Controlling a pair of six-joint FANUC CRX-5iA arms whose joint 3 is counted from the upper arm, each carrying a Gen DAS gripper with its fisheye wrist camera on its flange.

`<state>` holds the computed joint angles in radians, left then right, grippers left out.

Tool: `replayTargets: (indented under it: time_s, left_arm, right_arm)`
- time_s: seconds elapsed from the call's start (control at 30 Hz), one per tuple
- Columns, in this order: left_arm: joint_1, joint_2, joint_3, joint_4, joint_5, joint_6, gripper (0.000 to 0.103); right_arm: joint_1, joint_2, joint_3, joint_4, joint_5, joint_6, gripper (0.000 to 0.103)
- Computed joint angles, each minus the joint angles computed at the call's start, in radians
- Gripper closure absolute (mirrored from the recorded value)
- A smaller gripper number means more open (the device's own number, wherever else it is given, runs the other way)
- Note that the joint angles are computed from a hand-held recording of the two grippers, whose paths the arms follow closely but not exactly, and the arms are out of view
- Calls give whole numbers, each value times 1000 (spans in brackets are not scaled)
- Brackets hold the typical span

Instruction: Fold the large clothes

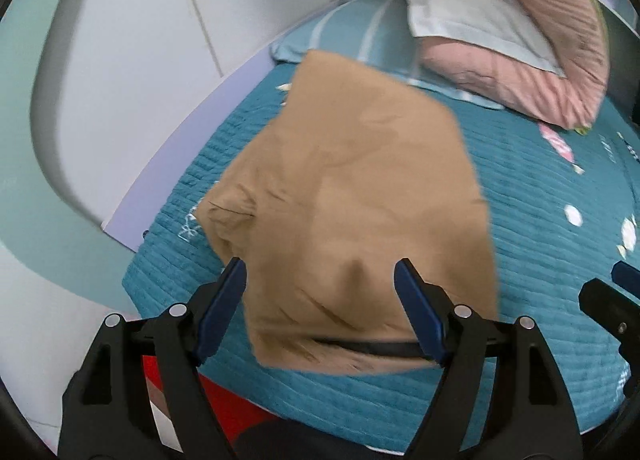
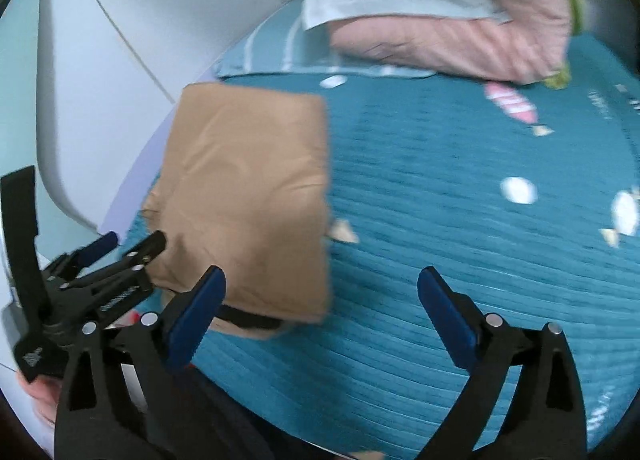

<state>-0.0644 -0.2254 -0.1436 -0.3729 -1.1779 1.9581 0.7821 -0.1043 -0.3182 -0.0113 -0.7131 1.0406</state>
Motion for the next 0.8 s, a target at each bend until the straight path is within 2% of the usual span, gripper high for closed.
replayTargets:
  time_s: [0.1,0.27,0.33,0.43,0.53,0.8]
  left_arm:
    - [-72,-18,-4,18,5,36,24]
    - [-241,-11,40,-33,-24,146,20]
    - [-318,4,72,-89,-56,216,20]
    - [-474,43,147,-242,-159,364,16]
    - [-529,44,164,-234,-162,406,16]
    - [-702,66,247,-330,-246,492,12]
  right_arm:
    - [-21,-77,-79,67,-10,-62,10]
    - [-17,-238,-231,232,-29,-206,10]
    - [-12,-309,-292,313,-34,-271,10]
    - [-24,-387,-340,360,-39,-307,10]
    - [-27,-467,-384,415,-39,-352,10]
    - [-3,-629,-444,500,-72,-421,9]
